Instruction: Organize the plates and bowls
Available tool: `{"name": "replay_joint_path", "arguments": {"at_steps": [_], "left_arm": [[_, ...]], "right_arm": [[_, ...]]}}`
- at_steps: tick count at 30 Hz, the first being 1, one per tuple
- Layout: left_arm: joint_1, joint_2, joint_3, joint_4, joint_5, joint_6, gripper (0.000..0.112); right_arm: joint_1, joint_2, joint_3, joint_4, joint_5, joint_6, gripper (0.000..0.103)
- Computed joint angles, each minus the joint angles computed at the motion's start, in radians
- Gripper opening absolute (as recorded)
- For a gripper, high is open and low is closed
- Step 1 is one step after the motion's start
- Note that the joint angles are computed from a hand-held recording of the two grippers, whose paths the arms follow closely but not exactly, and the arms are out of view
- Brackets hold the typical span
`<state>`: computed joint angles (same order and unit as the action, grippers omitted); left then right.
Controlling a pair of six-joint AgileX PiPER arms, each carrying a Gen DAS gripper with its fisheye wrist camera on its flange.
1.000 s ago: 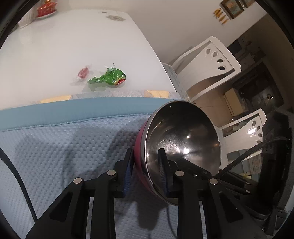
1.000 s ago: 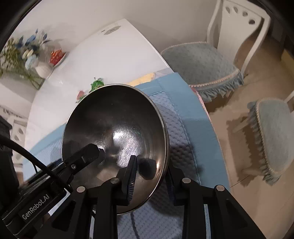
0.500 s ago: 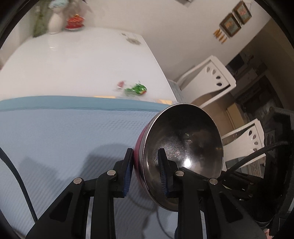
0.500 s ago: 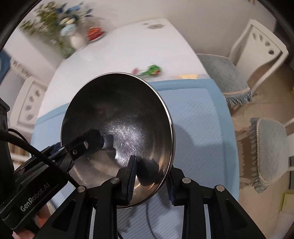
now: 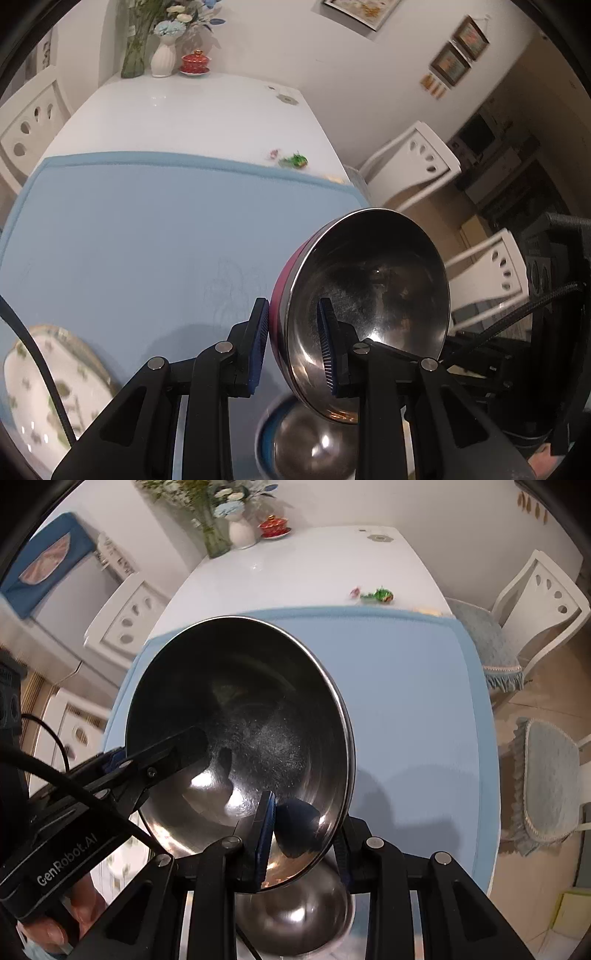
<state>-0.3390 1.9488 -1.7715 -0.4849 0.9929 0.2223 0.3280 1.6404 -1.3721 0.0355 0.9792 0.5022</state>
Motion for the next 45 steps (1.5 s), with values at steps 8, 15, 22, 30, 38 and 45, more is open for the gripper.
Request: {"name": "replay_joint_path", "arguments": {"at_steps": [8, 15, 22, 30, 38, 45], "left_arm": [[-0.038, -0.176, 0.332, -0.001, -0.064, 0.102, 0.022], [-0.035, -0.187, 0.417, -0.016, -0.056, 0.115, 0.022], [-0.05, -0.167, 0.438, 0.009, -0.065, 0.083, 0.024], [-0.038, -0.2, 0.464, 0.05, -0.092, 0.071, 0.029], [-0.013, -0.229, 0.481, 0.05, -0.097, 0.075, 0.029], [0.045, -0.256, 0.479, 0.083, -0.097, 0.029, 0.029]], "right_arm": [[0.104, -0.171, 0.275, 0.015, -0.009, 0.084, 0.028], [0.112, -0.192, 0.385, 0.079, -0.052, 0.08, 0.028], [0.098, -0.169, 0.418, 0.122, -0.093, 0.077, 0.028], [0.041, -0.214, 0.466, 0.162, -0.115, 0.059, 0.028], [0.076, -0.259, 0.434, 0.11, -0.111, 0.092, 0.029], [0.204, -0.167, 0.22, -0.156, 0.141, 0.188, 0.029]]}}
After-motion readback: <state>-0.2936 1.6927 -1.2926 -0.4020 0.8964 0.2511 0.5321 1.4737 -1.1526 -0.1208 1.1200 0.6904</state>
